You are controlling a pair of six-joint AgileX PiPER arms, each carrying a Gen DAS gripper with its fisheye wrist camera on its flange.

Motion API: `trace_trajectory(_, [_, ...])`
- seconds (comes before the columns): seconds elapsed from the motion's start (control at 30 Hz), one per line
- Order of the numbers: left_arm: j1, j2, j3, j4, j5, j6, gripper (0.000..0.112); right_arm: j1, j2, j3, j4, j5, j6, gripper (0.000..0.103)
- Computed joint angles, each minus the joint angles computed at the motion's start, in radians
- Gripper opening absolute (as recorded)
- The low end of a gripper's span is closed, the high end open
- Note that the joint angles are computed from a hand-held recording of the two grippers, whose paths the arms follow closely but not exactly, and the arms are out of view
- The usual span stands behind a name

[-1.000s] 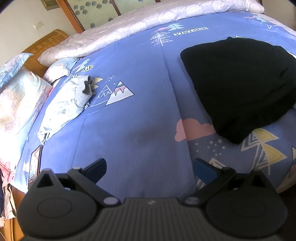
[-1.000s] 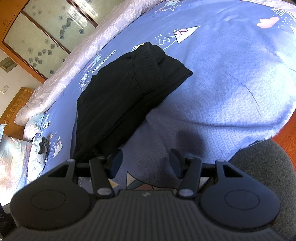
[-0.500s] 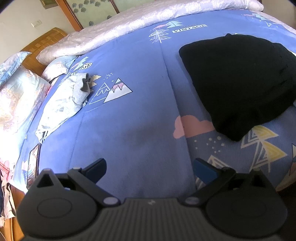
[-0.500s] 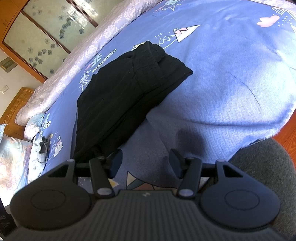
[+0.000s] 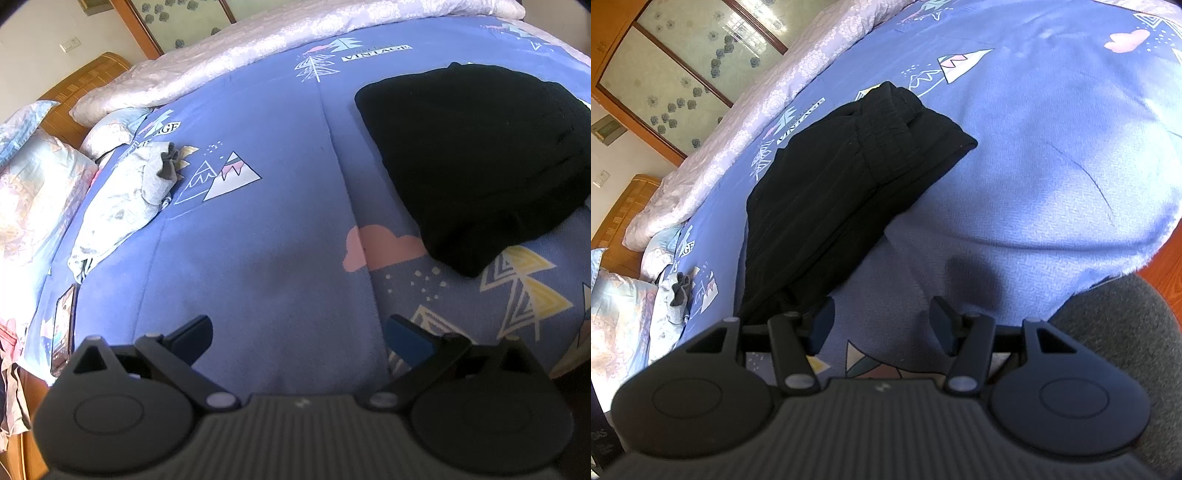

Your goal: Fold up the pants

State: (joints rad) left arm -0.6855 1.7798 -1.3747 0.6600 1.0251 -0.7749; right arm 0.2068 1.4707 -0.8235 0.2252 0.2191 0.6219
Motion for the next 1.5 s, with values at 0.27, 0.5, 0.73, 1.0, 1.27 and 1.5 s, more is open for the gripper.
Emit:
trace_trajectory(0.27, [0.001,0.002,0.001,-0.004,-0.002,0.003,0.103,-0.011,-0.003,0.004,0.069,-0.002,-0.073,0.061])
trace_trajectory(0.5, [0.002,0.005,0.000,-0.008,-0.002,0.009,0.103,-0.030,-0.003,0.006,0.153,0.001,-0.166,0.062])
trace_trajectory(0.73, [0.007,0.006,-0.003,-0.012,-0.001,0.014,0.103,-0.041,-0.003,0.006,0.197,0.004,-0.219,0.063])
trace_trajectory(1.0, [0.008,0.008,-0.010,-0.016,0.003,0.017,0.103,-0.042,-0.003,0.007,0.208,0.004,-0.231,0.063])
trace_trajectory(1.27, [0.009,0.011,-0.014,-0.020,0.005,0.022,0.103,-0.054,-0.004,0.010,0.276,0.005,-0.311,0.063])
trace_trajectory(1.5, [0.010,0.010,-0.013,-0.024,0.003,0.025,0.103,-0.052,-0.004,0.009,0.270,0.004,-0.303,0.063])
